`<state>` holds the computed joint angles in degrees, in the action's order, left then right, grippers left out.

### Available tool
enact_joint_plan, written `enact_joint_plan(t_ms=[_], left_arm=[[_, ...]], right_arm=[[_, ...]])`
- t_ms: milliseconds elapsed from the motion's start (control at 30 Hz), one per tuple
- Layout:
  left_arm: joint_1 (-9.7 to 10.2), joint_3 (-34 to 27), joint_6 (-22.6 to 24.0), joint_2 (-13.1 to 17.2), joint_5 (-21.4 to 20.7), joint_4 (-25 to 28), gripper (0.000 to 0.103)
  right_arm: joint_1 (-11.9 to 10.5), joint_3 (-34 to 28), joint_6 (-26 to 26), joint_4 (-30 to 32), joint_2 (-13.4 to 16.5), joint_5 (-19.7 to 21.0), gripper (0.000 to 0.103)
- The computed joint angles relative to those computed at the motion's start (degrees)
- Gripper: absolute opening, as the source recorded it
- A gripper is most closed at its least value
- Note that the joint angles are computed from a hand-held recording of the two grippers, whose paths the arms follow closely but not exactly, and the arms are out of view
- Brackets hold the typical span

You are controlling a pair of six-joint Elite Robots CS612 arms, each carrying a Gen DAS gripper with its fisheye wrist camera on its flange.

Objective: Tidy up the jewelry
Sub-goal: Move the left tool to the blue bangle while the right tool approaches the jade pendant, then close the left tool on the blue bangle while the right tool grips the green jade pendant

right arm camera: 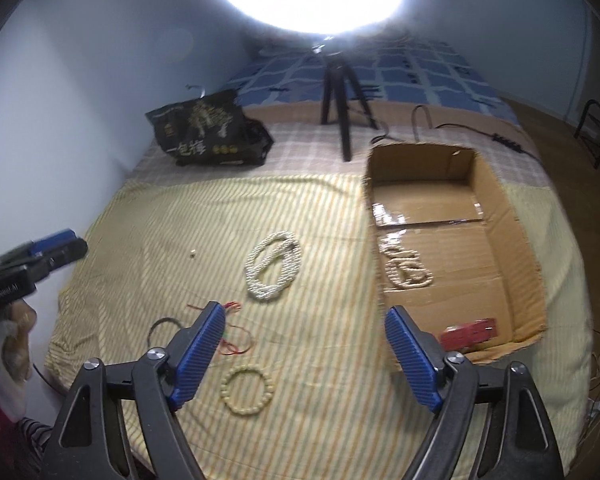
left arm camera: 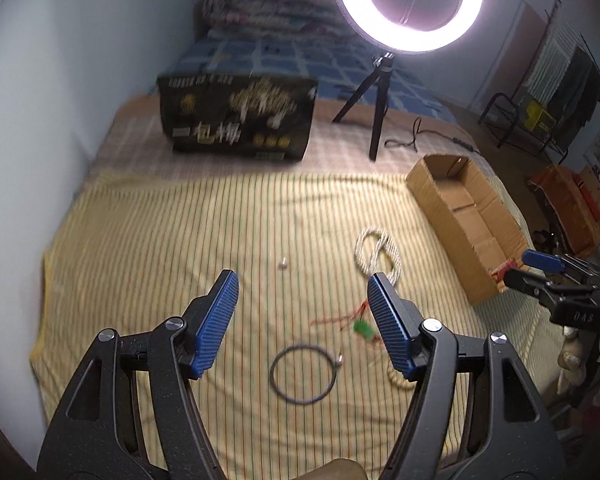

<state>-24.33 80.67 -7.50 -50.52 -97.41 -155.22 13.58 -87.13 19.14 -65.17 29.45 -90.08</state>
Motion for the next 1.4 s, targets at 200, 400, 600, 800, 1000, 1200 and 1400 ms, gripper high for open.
enact_joint_plan(t_ms=[200, 400, 600, 800, 1000, 1200, 1400], left_arm=[[1.57, 1.4, -1.5, 0.5, -4.3, 2.9, 0.062], [2.55, 1.8, -2.8, 2.1, -6.4, 7.7, 0.049], [2.60, 1.8, -2.3, 3.3, -6.5, 10.8, 0.044], [2.19, 0.5, -1.9, 4.5, -6.2, 12.4, 0.038], [1.90, -1.0, -1.7, 5.6, -5.5, 13.7, 0.038], [1.68, -1.8, -2.0, 6.3, -5.1, 13.9, 0.038], [1.30, -2.2, -1.2, 6.7, -3.7, 13.9, 0.038]], right_arm=[[0.3, 1.6, -1.2, -0.3, 0.3, 3.9, 0.073], [0.7, 3.2, -4.5, -0.3, 1.1, 7.7, 0.061], [0.9, 6.0, -5.5, 0.6, 1.2, 11.4, 0.049], [1.3, 9.4, -7.7, 1.2, 0.4, 12.7, 0.044], [1.6, 11.7, -9.4, 1.7, -0.1, 13.4, 0.041], [2.4, 14.0, -11.5, 1.4, -0.9, 11.2, 0.037], [3.4, 17.3, -13.2, 0.6, -2.1, 8.4, 0.034]])
